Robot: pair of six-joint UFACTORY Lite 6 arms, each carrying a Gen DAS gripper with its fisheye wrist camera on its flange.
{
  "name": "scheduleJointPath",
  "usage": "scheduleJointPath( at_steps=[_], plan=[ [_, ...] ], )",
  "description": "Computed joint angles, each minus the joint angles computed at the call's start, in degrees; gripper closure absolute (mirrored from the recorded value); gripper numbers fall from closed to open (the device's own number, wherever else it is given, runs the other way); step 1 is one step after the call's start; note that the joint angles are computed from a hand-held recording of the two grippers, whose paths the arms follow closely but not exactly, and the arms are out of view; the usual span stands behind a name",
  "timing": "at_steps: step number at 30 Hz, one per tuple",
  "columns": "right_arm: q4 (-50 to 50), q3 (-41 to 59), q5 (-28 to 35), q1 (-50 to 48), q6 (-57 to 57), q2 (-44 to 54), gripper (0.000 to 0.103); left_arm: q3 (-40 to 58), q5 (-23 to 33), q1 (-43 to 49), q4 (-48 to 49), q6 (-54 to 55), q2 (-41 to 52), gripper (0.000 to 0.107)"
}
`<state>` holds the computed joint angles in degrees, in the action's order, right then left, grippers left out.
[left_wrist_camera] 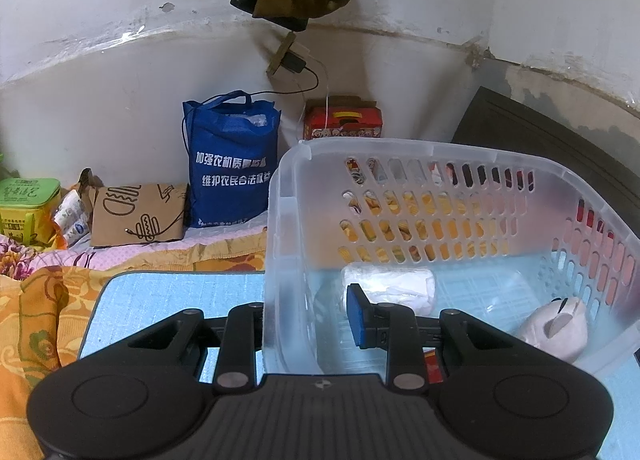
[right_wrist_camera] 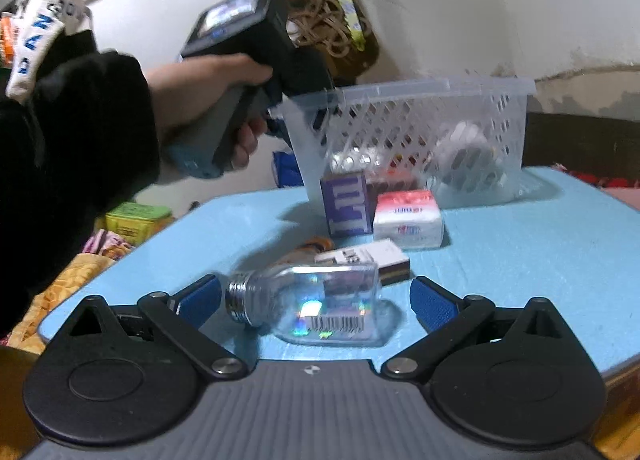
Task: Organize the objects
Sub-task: 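Grasp the clear glass bottle with the right tool, then lift the glass bottle over the basket and open the right tool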
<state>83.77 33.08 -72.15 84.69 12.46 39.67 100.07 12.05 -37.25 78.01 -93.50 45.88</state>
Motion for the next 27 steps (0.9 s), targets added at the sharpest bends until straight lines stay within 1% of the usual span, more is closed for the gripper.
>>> scheduleJointPath(
  at_steps=[4, 6, 8, 10, 11, 13, 16, 22, 25, 27],
  plan=[
    [1.5, 2.7, 0.6, -0.6, -1.1, 1.6, 0.000, 0.1, 0.0, -0.1, -0.4, 0.1, 0.0, 0.075],
    [2.0, 3.8, -0.6, 0.5, -0.6, 3.1, 0.000, 0.1, -0.1, -0.1, -0.4, -0.1, 0.0, 0.075],
    [1.7, 4.4, -1.7, 0.6, -1.0, 4.1, 0.006, -0.2, -0.4, 0.0, -0.2, -0.4, -0.1, 0.075],
    [1.6, 4.5, -1.1, 0.2, -3.4, 3.7, 0.018, 0.0, -0.4, 0.0, -0.6, 0.1, 0.0, 0.075],
    [1.6, 4.4, -1.1, 0.2, -3.5, 3.7, 0.018, 0.0, -0.5, 0.0, -0.7, 0.1, 0.0, 0.075],
    [0.0, 2.4, -1.8, 0.5, -1.3, 3.2, 0.018, 0.1, -0.7, 0.0, -0.7, 0.1, 0.1, 0.075],
    [-2.6, -1.8, -4.3, 1.5, 2.0, 2.4, 0.018, -0.5, -1.4, 0.3, 1.1, -1.4, -0.2, 0.075],
    [-0.8, -12.3, -5.9, 2.5, 5.5, -4.9, 0.018, -0.6, -1.0, 0.1, 3.1, -3.7, 0.0, 0.075],
    [1.7, -16.7, -6.4, 2.5, 6.2, -8.8, 0.018, -0.3, 0.0, -0.5, 5.5, -5.9, 0.2, 0.075],
    [3.0, -19.8, -6.8, 2.0, 6.0, -12.1, 0.018, -0.3, 0.5, -0.7, 5.3, -5.7, 0.2, 0.075]
  ],
)
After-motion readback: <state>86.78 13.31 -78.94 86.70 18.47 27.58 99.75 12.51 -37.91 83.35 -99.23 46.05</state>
